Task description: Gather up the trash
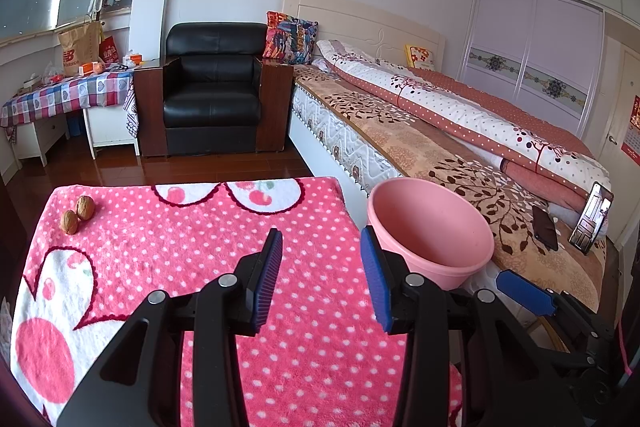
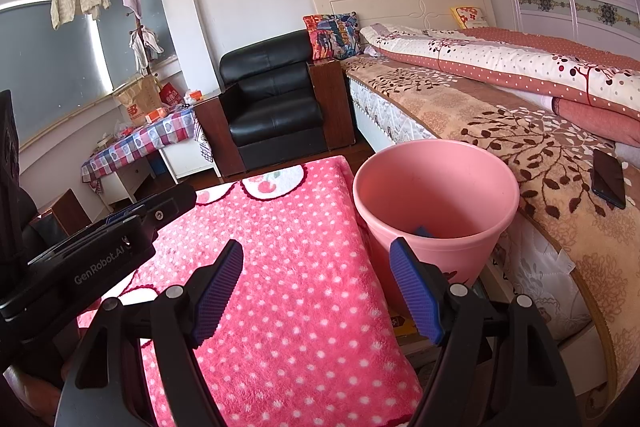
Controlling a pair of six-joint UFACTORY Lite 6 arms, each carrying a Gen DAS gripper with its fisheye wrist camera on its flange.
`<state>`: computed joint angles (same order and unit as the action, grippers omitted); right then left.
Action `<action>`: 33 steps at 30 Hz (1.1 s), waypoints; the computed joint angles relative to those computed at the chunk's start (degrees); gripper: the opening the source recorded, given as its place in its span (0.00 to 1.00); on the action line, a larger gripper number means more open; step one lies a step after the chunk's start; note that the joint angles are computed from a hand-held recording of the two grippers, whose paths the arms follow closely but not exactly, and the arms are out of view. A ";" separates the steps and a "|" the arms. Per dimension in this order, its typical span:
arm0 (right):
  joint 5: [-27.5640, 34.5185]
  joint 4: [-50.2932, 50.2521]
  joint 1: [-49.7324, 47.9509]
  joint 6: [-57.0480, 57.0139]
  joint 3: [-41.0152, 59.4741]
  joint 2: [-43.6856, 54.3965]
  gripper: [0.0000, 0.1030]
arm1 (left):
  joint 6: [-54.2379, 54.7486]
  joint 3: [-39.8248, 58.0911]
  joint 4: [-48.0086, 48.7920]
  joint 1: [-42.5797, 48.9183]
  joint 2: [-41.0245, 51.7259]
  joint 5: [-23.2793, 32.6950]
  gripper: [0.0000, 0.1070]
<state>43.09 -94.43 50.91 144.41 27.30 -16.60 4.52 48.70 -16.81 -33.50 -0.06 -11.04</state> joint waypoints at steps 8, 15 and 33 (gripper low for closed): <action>-0.06 -0.09 -0.10 0.03 -0.06 -0.05 0.72 | 0.94 0.12 -0.95 -0.22 -0.03 -0.02 0.38; -0.21 -0.07 -0.23 -0.09 -0.08 -0.15 0.72 | 1.53 0.03 -1.52 -0.43 -0.25 -0.05 0.38; -0.35 -0.21 -0.40 0.00 -0.21 -0.29 0.72 | 1.54 -0.05 -1.32 -0.73 -0.35 -0.20 0.38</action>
<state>42.74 -94.64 50.51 144.40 27.10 -16.90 6.06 48.66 -18.13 -34.23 -0.41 -11.24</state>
